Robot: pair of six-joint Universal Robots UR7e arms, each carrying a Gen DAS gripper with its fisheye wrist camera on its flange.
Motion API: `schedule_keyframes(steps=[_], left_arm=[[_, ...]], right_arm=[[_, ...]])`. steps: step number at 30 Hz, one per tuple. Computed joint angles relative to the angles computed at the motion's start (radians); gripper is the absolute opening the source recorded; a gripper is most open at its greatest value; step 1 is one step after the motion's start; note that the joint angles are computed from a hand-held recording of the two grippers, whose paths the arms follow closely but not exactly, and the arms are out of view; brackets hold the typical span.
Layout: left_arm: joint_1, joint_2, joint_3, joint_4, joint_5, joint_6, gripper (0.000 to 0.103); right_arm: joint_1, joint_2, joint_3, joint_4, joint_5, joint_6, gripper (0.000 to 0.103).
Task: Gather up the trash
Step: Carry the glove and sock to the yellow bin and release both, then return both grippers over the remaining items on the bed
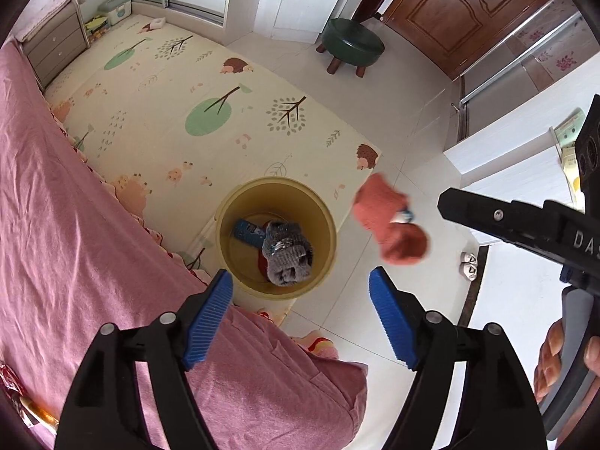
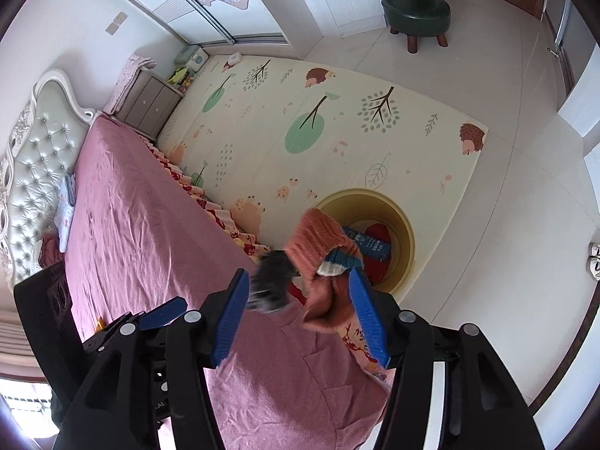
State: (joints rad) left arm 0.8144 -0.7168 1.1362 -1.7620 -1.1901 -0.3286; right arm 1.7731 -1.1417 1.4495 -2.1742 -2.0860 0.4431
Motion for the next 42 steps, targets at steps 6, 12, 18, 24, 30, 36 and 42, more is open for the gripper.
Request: schedule_keyframes(steps=[6, 12, 18, 24, 30, 36, 42], left_arm=[[-0.001, -0.029, 0.011, -0.001, 0.036, -0.009, 0.076], [0.004, -0.084, 0.042, -0.019, 0.053, -0.051, 0.076], [0.009, -0.182, 0.114, -0.033, 0.095, -0.114, 0.076], [0.017, -0.319, 0.229, -0.027, 0.156, -0.187, 0.076], [0.030, -0.460, 0.329, 0.013, 0.208, -0.283, 0.076], [0.033, -0.607, 0.434, 0.075, 0.259, -0.385, 0.076], [0.039, -0.760, 0.531, 0.173, 0.292, -0.511, 0.076]], right_arm=[[0.018, 0.030, -0.025, -0.004, 0.009, -0.006, 0.056], [0.054, 0.080, -0.067, 0.003, 0.026, -0.032, 0.056], [0.097, 0.136, -0.111, 0.025, 0.056, -0.063, 0.056], [0.148, 0.212, -0.158, 0.066, 0.101, -0.092, 0.056], [0.204, 0.291, -0.191, 0.100, 0.154, -0.110, 0.056], [0.259, 0.359, -0.209, 0.123, 0.201, -0.115, 0.056], [0.307, 0.437, -0.238, 0.152, 0.243, -0.128, 0.056]])
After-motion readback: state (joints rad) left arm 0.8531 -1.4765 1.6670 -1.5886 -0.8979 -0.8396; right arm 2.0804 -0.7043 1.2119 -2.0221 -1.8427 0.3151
